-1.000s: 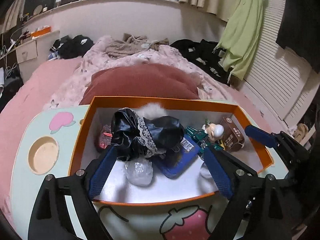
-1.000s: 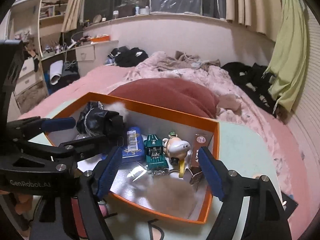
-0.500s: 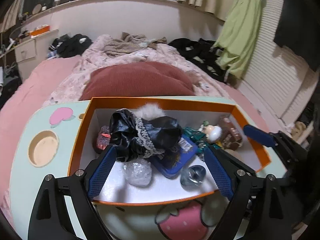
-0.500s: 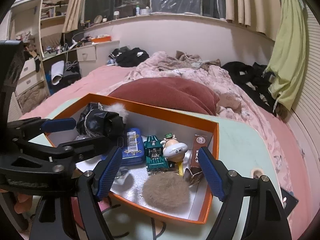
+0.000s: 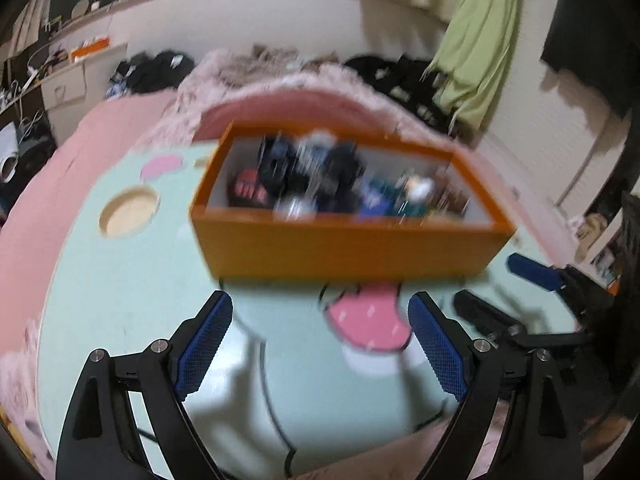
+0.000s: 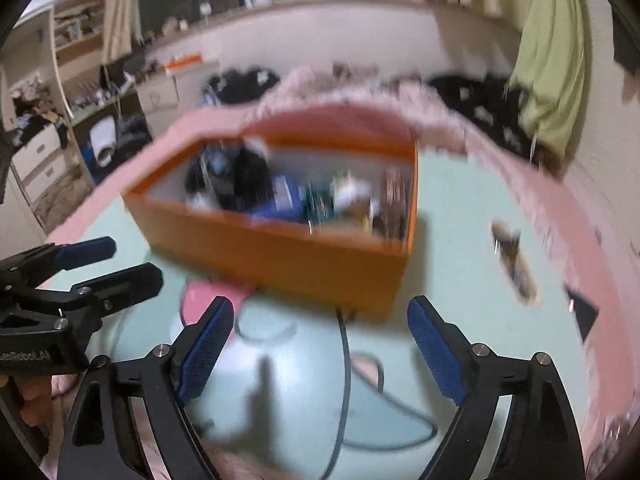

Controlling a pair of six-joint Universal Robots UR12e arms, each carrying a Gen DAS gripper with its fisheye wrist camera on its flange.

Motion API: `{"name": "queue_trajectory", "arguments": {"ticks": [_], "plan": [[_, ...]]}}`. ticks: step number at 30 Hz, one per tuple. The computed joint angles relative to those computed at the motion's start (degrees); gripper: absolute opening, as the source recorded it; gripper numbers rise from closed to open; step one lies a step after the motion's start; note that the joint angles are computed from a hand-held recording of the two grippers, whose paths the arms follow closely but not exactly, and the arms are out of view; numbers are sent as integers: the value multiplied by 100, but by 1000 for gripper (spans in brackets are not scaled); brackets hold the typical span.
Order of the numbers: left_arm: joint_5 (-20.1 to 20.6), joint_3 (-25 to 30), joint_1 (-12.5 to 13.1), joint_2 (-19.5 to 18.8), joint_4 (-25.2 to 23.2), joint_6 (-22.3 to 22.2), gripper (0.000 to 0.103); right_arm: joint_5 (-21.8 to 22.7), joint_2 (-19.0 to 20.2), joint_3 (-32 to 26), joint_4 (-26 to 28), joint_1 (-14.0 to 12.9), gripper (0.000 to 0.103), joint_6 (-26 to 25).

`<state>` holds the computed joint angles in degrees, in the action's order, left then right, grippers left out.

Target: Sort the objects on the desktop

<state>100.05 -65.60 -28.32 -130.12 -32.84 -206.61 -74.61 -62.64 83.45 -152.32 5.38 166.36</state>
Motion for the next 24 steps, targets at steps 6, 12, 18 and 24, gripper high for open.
{"name": "queue_trajectory", "arguments": {"ticks": [6,12,18,24], "plan": [[438,343,-51,-204,-1129,21,102,-570,66,-19,309,49,103,-127],[321,292,-40,-183,-1109,71,103,-462,62,37,222,23,103,-195],[274,84,-45,-95,-882,223,103,-450,62,33,225,19,103,-211],[267,139,-43,-124,-906,231,103,-450,58,42,220,18,103,-209]]}}
